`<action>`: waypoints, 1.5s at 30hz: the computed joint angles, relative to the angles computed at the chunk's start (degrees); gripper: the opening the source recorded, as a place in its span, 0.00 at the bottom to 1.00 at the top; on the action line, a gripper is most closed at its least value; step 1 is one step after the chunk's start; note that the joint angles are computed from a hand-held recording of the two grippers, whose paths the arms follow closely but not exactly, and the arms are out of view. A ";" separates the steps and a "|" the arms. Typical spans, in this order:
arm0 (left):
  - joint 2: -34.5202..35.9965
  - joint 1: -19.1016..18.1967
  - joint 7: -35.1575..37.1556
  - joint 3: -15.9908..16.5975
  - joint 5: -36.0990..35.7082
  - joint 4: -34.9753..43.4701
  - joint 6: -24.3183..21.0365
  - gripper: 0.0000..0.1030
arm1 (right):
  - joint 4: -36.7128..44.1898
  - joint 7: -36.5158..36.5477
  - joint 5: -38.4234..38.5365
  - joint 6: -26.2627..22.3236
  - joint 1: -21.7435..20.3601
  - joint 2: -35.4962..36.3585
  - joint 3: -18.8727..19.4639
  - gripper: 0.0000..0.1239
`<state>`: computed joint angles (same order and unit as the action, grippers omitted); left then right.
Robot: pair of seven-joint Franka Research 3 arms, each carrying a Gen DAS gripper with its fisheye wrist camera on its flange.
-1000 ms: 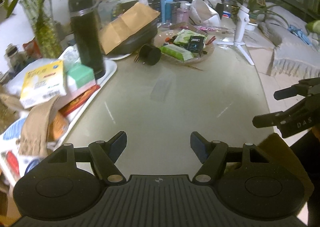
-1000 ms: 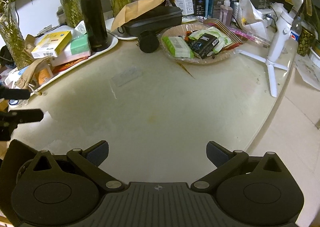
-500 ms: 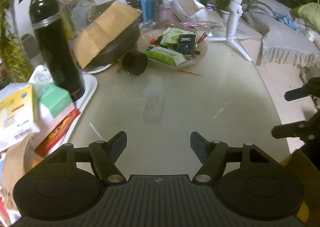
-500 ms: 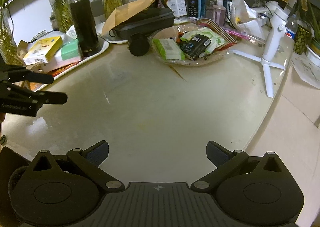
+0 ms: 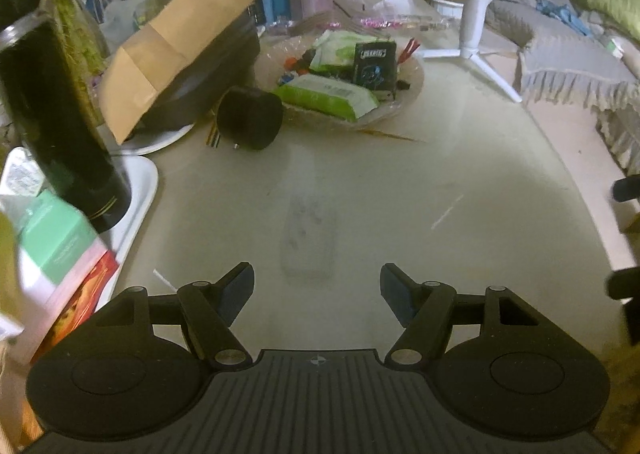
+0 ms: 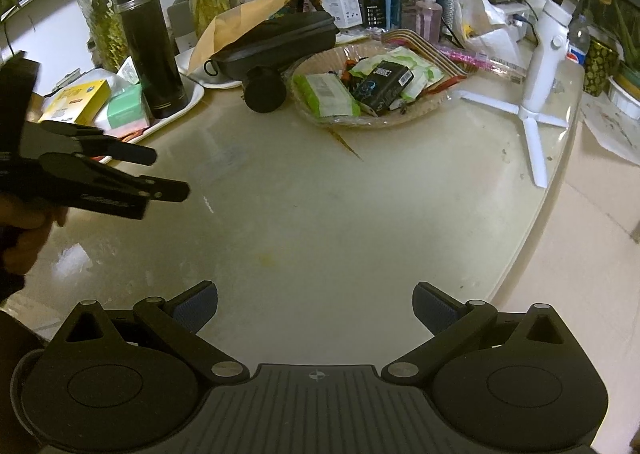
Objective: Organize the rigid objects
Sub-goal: 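Move the left gripper to the clear plastic case on the table, then close the left gripper on the clear plastic case and lift it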
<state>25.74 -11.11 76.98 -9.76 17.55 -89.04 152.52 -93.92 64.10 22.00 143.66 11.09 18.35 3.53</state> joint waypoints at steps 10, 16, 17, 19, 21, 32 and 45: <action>6.30 0.60 3.10 -0.36 -1.76 6.81 -0.97 0.60 | 0.34 0.03 1.58 -0.17 -0.36 0.33 0.31 0.83; 7.78 0.85 3.65 -0.70 -3.34 8.11 1.08 0.35 | 0.94 1.05 1.68 -0.65 -0.37 0.76 0.12 0.83; 7.76 0.54 3.24 -0.32 -3.09 8.17 1.06 0.32 | 0.97 1.14 1.59 -0.65 -0.34 0.78 0.10 0.83; 7.88 0.57 3.21 -0.42 -3.36 8.48 0.63 0.32 | 1.02 0.98 1.69 -0.69 -0.41 0.80 0.18 0.83; 7.66 0.54 2.91 -0.37 -3.52 8.30 0.34 0.32 | 1.04 0.95 1.61 -0.56 -0.39 0.83 0.16 0.83; 1.82 0.40 -0.25 0.02 -3.24 1.48 2.19 0.32 | 0.50 -1.23 2.48 0.88 -0.25 0.30 0.83 0.83; -7.00 -1.76 -16.56 3.65 4.86 -8.16 8.43 0.32 | 6.12 -6.36 3.57 1.71 0.54 4.09 2.26 0.83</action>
<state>18.73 -12.86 60.43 -6.11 22.41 -97.20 160.95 -87.80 57.74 25.56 145.37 11.63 22.44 5.79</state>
